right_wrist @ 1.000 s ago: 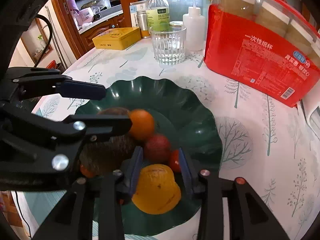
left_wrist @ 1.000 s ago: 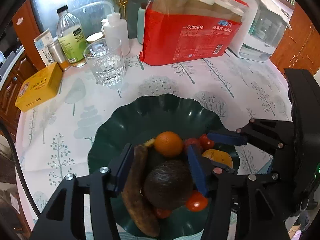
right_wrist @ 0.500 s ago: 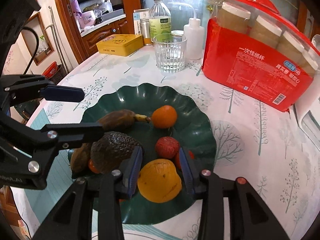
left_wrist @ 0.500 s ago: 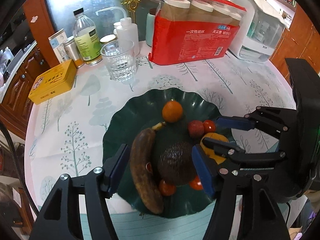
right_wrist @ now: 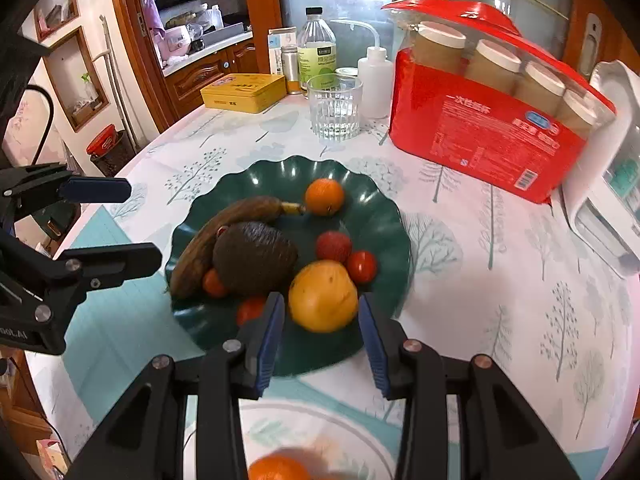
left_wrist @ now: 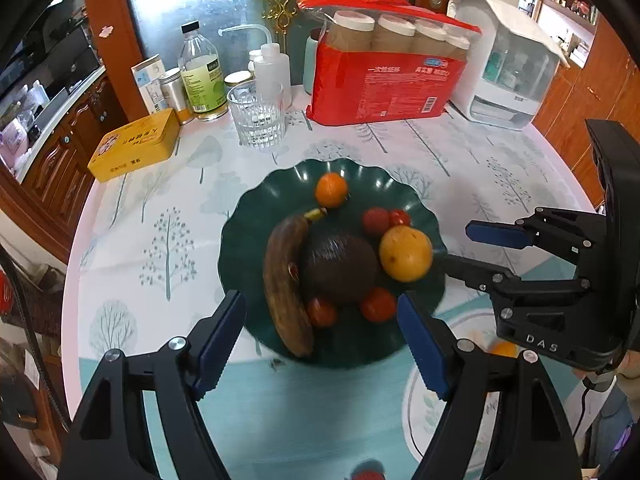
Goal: Organize fruits
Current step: 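Withdraw both tools from the green plate toward the white plate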
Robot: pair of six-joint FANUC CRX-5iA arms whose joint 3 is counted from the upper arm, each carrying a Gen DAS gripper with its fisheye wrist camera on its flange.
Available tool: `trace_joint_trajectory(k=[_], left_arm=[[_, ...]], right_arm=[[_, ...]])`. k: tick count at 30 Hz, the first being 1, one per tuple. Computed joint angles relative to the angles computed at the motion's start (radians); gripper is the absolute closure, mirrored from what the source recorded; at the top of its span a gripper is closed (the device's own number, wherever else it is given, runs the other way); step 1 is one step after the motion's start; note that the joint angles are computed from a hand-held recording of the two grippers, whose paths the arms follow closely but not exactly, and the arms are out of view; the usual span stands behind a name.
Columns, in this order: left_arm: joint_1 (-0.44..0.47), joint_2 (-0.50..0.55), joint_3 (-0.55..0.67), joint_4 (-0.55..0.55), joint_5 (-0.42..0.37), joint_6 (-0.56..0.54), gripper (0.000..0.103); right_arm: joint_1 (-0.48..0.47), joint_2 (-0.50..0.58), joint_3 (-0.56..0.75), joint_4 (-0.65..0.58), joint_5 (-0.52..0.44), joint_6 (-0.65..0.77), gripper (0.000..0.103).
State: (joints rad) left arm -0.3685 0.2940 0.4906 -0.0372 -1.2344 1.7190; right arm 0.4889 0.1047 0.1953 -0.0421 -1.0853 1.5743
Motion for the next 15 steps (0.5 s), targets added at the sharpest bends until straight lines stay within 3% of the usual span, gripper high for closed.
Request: trace_joint_trajectory(k=[15], left_arm=[[-0.082, -0.195, -0.161, -0.089, 0.032, 0.239, 0.025]], right_arm=[[0.029, -0.23, -0.16, -0.006, 0.004, -0.027, 0.064]])
